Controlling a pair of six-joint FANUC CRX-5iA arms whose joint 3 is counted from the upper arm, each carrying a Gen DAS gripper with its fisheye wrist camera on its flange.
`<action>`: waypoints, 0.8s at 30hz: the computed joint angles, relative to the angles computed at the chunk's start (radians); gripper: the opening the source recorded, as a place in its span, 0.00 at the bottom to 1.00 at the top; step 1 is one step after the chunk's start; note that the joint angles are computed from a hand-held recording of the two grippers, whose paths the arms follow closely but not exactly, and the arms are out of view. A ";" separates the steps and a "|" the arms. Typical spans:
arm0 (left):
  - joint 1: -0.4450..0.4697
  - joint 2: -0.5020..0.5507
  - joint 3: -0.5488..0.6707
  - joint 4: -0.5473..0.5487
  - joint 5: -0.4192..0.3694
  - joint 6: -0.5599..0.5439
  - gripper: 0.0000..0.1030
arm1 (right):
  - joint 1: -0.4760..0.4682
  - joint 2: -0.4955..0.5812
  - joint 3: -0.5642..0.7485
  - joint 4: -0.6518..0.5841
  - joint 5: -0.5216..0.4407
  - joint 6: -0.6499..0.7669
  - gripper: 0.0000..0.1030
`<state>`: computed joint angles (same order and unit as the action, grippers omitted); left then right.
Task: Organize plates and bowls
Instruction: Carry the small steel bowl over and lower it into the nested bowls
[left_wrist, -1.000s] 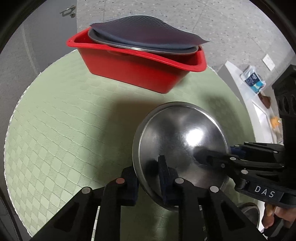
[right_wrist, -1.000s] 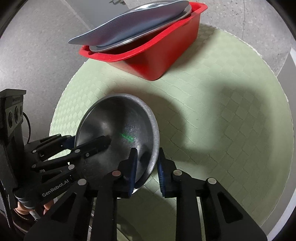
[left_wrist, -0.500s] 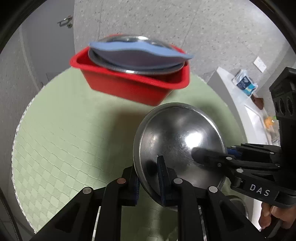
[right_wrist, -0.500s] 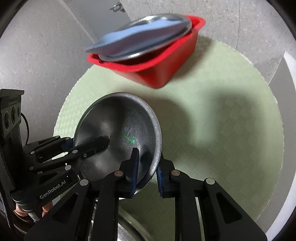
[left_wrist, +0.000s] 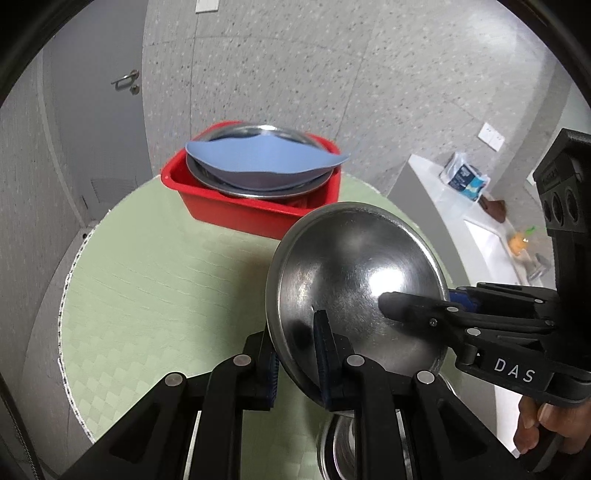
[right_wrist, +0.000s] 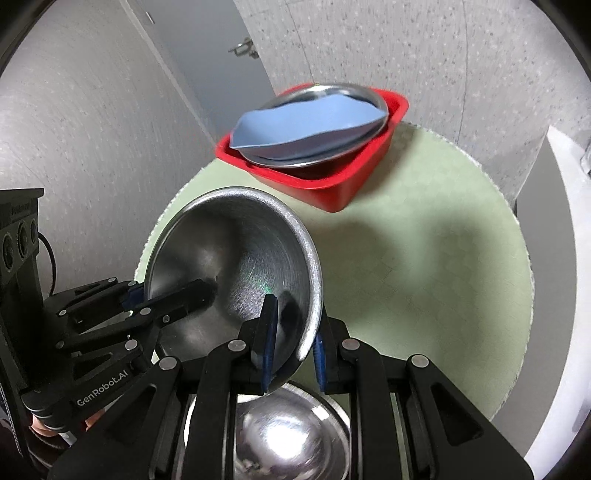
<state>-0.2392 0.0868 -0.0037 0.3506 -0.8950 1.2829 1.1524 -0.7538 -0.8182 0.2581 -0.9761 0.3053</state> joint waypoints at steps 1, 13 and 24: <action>0.005 -0.020 -0.019 0.009 0.002 -0.014 0.13 | 0.030 -0.009 -0.003 0.026 -0.017 -0.037 0.17; 0.048 -0.168 -0.158 0.082 -0.056 -0.160 0.13 | 0.444 -0.162 -0.072 0.228 -0.295 -0.502 0.17; 0.027 -0.150 -0.154 0.078 -0.108 -0.202 0.13 | 0.844 -0.302 -0.133 0.264 -0.591 -0.885 0.17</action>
<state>-0.2119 -0.0636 -0.1579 0.4290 -1.0032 1.0806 1.9963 -1.0558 -0.9512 0.5220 -1.5673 -0.5800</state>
